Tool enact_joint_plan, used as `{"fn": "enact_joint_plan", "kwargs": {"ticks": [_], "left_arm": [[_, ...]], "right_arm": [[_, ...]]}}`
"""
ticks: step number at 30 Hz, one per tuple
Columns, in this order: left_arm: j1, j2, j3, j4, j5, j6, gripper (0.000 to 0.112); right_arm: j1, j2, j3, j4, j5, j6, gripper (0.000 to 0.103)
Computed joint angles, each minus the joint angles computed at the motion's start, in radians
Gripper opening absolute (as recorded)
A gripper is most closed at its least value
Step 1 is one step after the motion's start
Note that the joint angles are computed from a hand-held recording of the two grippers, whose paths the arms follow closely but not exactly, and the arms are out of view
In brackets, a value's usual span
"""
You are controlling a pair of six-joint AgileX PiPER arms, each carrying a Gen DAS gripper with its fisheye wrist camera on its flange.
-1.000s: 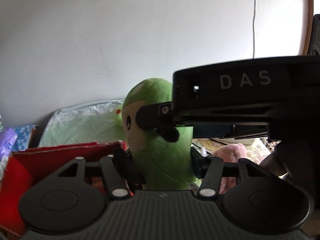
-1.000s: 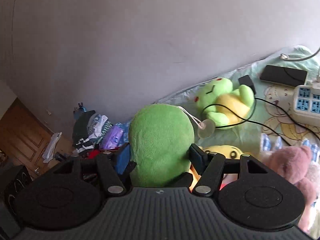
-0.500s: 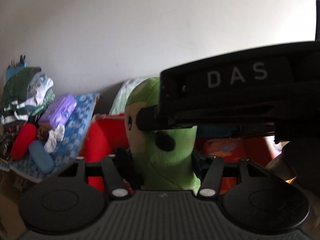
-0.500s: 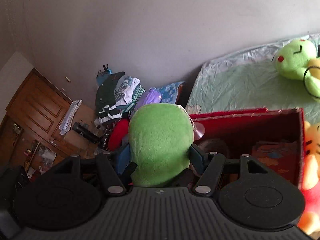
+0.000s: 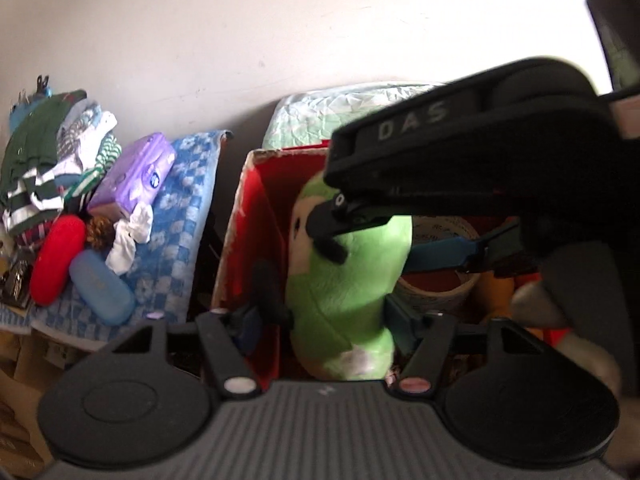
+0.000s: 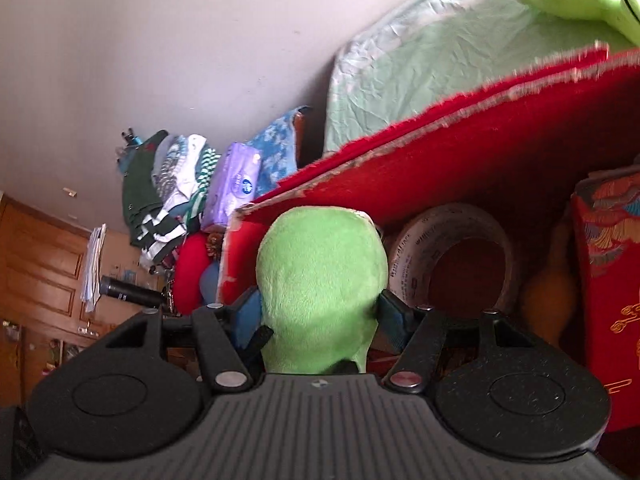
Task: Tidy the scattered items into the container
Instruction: 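Carry the green plush with both grippers over the red box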
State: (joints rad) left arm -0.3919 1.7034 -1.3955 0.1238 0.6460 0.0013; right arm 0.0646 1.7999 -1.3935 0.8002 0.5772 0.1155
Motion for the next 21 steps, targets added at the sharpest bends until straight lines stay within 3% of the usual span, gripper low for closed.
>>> {"fn": "enact_joint_plan", "kwargs": {"ticks": [4,7,10,16,21], "left_arm": [[0.043,-0.025,0.020,-0.111,-0.014,0.115,0.053],[0.050,-0.056,0.042,-0.141,-0.014,0.151,0.048],[0.041,-0.067,0.049,-0.114,-0.011,0.133,0.045],[0.043,-0.048,0.026,-0.122,0.009,0.118,0.052],[-0.002,-0.035,0.034,-0.003,-0.001,0.026,0.062]], "right_arm": [[0.019,0.048,-0.097,-0.123,0.065,0.053,0.066],[0.040,0.101,-0.211,-0.232,0.145,0.054,0.067],[0.036,0.164,-0.312,-0.241,0.241,-0.008,0.070],[-0.011,0.124,-0.200,-0.093,0.187,-0.045,0.071],[-0.007,0.052,-0.116,-0.079,0.117,-0.064,0.072]]}}
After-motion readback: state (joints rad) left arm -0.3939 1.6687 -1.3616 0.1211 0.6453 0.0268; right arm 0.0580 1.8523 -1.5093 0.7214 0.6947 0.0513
